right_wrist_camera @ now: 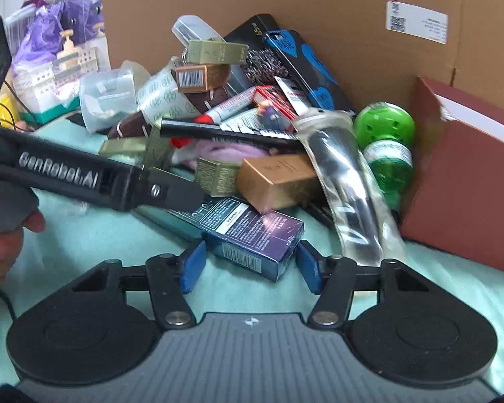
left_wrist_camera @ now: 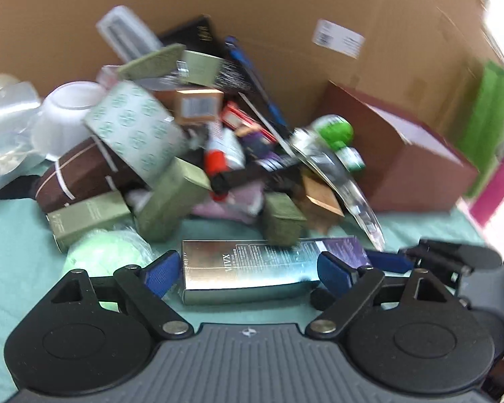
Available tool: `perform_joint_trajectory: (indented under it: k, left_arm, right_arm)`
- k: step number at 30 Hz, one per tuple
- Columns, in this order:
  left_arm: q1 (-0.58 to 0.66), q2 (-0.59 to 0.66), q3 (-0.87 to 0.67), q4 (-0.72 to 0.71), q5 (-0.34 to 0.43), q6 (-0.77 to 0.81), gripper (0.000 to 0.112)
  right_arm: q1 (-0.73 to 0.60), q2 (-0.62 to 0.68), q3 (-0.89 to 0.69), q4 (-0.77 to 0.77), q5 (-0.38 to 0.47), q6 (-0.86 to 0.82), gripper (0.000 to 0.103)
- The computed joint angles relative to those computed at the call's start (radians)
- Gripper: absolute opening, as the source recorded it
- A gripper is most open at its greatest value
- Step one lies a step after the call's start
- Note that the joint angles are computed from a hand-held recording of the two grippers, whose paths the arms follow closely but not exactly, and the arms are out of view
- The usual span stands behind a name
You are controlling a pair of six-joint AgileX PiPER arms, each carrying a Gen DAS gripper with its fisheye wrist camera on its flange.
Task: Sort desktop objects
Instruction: 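Move the left gripper back to the pile toward the silver-blue product box, then close the left gripper across the silver-blue product box, then lift the silver-blue box with the left gripper over the open box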
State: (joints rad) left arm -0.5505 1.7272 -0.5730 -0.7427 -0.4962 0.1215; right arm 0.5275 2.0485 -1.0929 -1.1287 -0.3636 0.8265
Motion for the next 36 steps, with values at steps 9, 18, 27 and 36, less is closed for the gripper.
perform_joint_trajectory:
  k: [9,18,27,36]
  left_arm:
    - [0.006,0.017,-0.004,0.068,0.038,-0.078,0.092]
    - [0.019,0.004,0.008,0.171,0.054,-0.175,0.081]
    - [-0.016,0.015,-0.030,0.016,0.075,-0.025,0.085]
    - [-0.145,-0.062,-0.068,-0.417,0.067,0.353,0.071]
  right_arm:
    - [-0.080,-0.084,0.146,-0.070,-0.084,-0.062,0.064]
    - [-0.078,-0.086,0.137,-0.078,-0.067,-0.010,0.059]
    - [-0.079,-0.082,0.131,-0.083,-0.064,0.041,0.057]
    - [-0.094,-0.155,0.214,-0.009,-0.054,-0.078,0.055]
